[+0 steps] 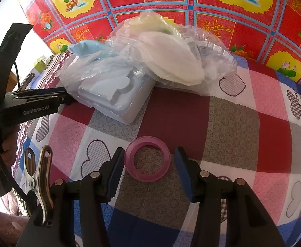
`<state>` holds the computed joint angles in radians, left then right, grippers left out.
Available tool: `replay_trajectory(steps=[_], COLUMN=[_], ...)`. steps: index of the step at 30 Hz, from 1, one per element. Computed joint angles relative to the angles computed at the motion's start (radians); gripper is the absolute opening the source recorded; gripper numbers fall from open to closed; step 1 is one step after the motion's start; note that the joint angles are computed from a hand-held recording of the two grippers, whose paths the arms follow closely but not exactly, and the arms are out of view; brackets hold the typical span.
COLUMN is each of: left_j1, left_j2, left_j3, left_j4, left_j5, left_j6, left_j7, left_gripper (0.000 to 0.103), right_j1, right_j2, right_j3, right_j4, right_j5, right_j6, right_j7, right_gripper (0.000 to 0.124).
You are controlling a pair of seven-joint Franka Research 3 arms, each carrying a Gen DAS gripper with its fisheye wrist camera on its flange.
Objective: Collect trash
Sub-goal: 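Close the left gripper on the small blue item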
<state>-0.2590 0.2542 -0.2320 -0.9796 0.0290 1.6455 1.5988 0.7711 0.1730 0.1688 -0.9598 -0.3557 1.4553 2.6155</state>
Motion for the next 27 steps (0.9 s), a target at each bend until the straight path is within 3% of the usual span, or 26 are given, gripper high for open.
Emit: replay_trajectory(steps=[4, 14, 20, 27], left_j1=[0.012, 0.057, 0.074, 0.105], left_j2=[-0.022, -0.074, -0.116, -0.163], left_j3=[-0.001, 0.014, 0.021, 0.038], left_j4=[-0.028, -0.084, -0.098, -0.124], left_j5=[-0.027, -0.065, -0.083, -0.100], left_j6=[0.004, 0.009, -0.012, -0.020], left_j7=[0.002, -0.018, -0.052, -0.045], left_gripper=[0.017, 0.016, 0.016, 0.016], right_j1=[0.000, 0.002, 0.018, 0.014], right_j2=[-0.006, -0.005, 0.016, 0.014], right_j3=[0.002, 0.004, -0.003, -0.006], right_j4=[-0.011, -0.013, 0.021, 0.017], right_j5=[-0.006, -0.019, -0.039, -0.019], right_j6=[0.009, 0.013, -0.021, 0.009], right_j7=[0.006, 0.017, 0.005, 0.013], right_gripper=[0.051, 0.051, 0.044, 0.044])
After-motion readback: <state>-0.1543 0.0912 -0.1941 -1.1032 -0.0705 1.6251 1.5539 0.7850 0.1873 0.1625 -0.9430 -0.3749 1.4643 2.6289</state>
